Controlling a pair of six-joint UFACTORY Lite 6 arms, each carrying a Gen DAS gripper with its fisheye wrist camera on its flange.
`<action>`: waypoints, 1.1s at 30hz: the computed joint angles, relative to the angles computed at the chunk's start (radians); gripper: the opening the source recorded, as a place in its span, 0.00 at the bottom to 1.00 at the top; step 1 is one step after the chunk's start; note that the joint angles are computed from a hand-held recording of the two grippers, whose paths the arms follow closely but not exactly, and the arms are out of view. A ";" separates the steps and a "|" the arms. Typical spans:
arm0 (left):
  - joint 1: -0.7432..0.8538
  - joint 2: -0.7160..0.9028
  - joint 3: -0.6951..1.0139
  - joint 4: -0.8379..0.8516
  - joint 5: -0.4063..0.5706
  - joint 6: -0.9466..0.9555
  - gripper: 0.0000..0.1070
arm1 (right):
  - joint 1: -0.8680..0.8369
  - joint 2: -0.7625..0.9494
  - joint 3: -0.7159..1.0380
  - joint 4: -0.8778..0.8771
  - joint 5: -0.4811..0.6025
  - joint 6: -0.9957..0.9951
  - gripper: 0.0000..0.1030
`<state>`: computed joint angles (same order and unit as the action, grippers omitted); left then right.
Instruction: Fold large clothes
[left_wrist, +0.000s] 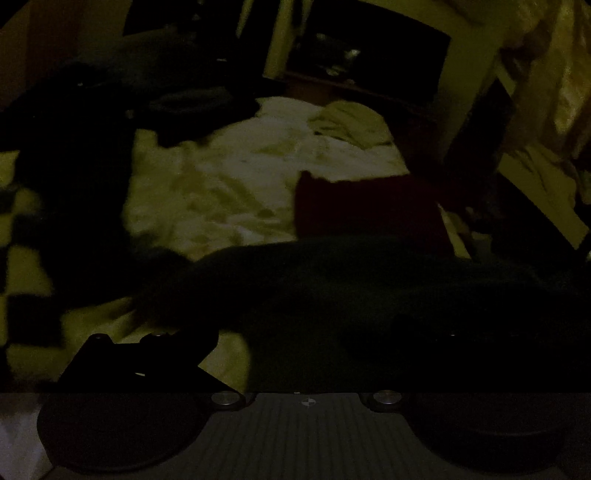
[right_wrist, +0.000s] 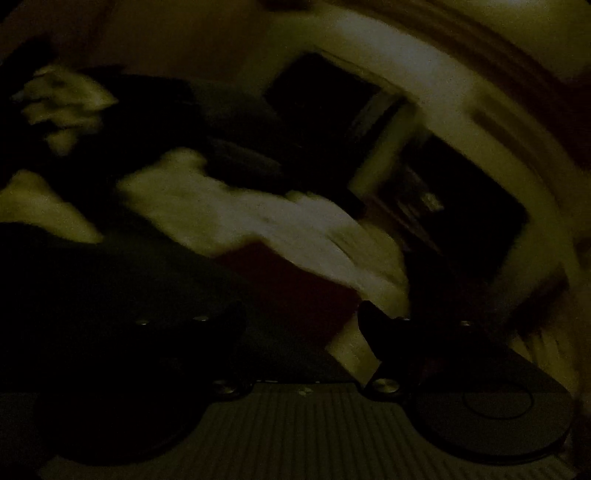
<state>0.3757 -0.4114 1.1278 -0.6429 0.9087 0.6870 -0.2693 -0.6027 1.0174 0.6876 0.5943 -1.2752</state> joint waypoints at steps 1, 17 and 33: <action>-0.046 0.022 0.007 0.015 -0.030 -0.020 0.96 | -0.105 0.048 0.051 0.030 0.036 0.013 0.63; -0.333 0.162 -0.137 0.278 -0.308 -0.281 0.96 | -0.612 0.299 0.012 0.363 0.296 -0.490 0.46; -0.350 0.118 -0.210 0.272 -0.370 -0.276 0.96 | -0.711 0.722 0.534 0.514 0.503 -0.004 0.02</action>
<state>0.0257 -0.2937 0.9181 -0.3714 0.5385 0.4110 -0.9804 0.1191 1.5518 1.2016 1.0975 -1.2794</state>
